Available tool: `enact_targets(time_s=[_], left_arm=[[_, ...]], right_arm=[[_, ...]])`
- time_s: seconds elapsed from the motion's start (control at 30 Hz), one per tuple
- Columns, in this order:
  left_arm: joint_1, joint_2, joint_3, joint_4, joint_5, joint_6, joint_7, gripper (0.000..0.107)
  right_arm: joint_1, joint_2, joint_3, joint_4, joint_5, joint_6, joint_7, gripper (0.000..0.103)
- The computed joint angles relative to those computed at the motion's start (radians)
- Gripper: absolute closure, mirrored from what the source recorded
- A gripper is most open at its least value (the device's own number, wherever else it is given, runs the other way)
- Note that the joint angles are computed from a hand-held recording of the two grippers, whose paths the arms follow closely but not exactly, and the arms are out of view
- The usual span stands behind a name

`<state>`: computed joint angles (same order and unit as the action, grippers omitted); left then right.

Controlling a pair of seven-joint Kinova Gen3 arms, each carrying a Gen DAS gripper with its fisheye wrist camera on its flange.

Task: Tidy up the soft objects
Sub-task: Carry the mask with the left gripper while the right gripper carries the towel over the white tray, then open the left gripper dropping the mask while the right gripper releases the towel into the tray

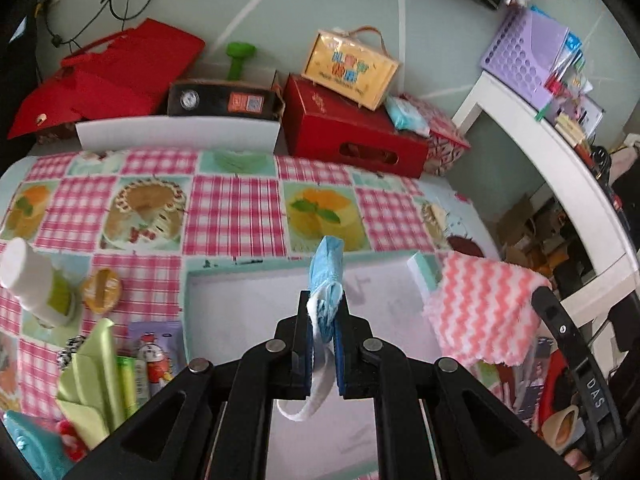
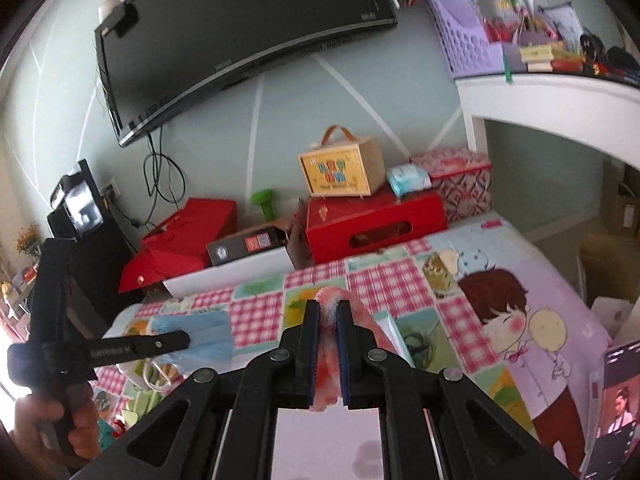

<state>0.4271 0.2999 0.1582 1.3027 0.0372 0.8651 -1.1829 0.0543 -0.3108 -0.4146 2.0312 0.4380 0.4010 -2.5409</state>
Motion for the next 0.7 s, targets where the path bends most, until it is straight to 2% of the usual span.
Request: enact_targets(time_s=[0.17,0.27,0.37,0.47,0.6,0.7], left_arm=[[0.006,0.033,-0.01,0.047,-0.006,-0.028,0.017,0.099],[-0.008,0.043,-0.008,0.085,0.015,-0.044,0.027,0.099],[-0.012,0.037,-0.017,0.121,0.012,-0.068,0.042,0.099],[-0.009,0.039,-0.031,0.119,-0.011,-0.037,0.08,0.098],[-0.046,0.041,-0.023,0.143,0.03,-0.016,0.093,0.098],[-0.035,0.06,-0.025,0.12,0.016,0.029,0.116,0.098]], right_arm=[[-0.098,0.102,0.086,-0.013,-0.067,-0.011,0.072,0.094],[-0.151,0.166,0.113,-0.047,-0.068,0.033,0.093,0.094],[-0.218,0.219,0.161,-0.076,-0.116,0.06,0.144,0.092],[-0.274,0.268,0.183,-0.114,-0.129,0.101,0.174,0.091],[-0.34,0.323,0.218,-0.156,-0.173,0.135,0.229,0.09],[-0.384,0.357,0.242,-0.184,-0.186,0.17,0.25,0.09]])
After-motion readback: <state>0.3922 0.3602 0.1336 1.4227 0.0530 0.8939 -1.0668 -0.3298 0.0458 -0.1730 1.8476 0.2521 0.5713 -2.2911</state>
